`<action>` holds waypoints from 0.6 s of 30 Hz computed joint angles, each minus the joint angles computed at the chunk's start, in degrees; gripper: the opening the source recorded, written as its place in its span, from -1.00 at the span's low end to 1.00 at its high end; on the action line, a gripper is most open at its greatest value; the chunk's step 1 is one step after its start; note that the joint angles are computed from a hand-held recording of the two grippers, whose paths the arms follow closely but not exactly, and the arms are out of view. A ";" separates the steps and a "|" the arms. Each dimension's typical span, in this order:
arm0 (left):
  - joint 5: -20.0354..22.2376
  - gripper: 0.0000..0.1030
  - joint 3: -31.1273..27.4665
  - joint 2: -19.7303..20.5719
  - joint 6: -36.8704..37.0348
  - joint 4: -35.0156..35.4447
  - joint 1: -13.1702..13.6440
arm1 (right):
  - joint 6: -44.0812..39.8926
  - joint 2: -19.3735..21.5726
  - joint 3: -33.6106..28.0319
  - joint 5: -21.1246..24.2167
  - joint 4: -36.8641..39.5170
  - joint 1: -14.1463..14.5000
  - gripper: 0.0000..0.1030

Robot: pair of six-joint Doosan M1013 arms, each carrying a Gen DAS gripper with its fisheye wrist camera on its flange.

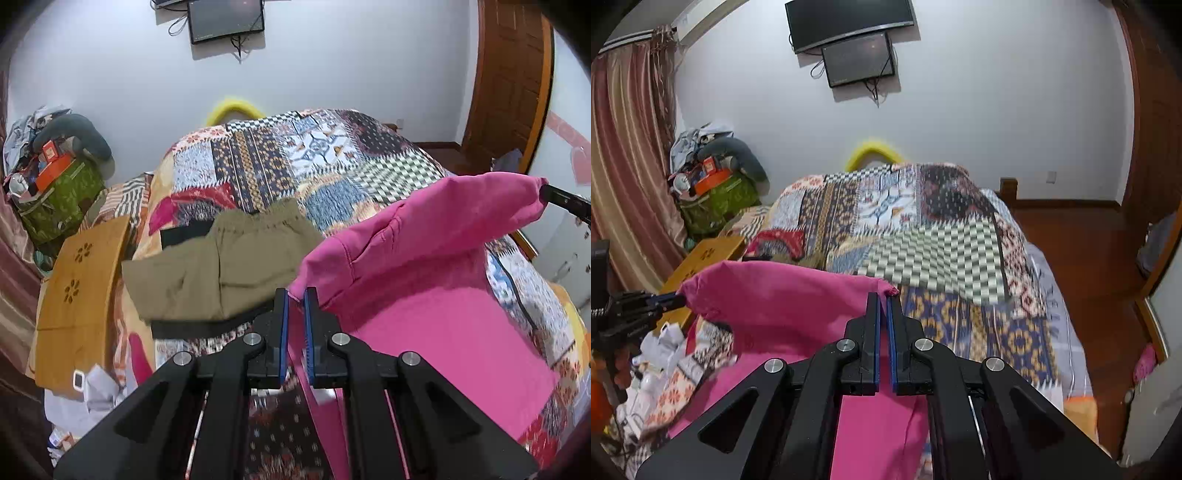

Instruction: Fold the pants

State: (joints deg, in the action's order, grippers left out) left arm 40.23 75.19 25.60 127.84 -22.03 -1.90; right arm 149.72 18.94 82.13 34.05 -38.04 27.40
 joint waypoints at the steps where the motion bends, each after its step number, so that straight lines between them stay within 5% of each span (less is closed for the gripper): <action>1: -0.12 -0.85 0.87 -0.54 0.74 -0.42 0.12 | 0.71 -0.42 0.67 0.28 -0.49 0.40 -0.94; 8: -1.49 -0.86 7.77 -4.32 6.43 -2.28 0.95 | 2.83 -3.44 5.97 -0.39 0.31 2.26 -0.94; 18: 1.98 -0.87 12.45 -5.48 6.18 -0.45 1.17 | -2.33 -3.45 9.10 2.97 5.02 4.44 -0.94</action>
State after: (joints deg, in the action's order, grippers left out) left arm 42.21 87.64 20.12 134.02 -22.48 -0.73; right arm 147.38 15.48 91.23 37.02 -33.01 31.83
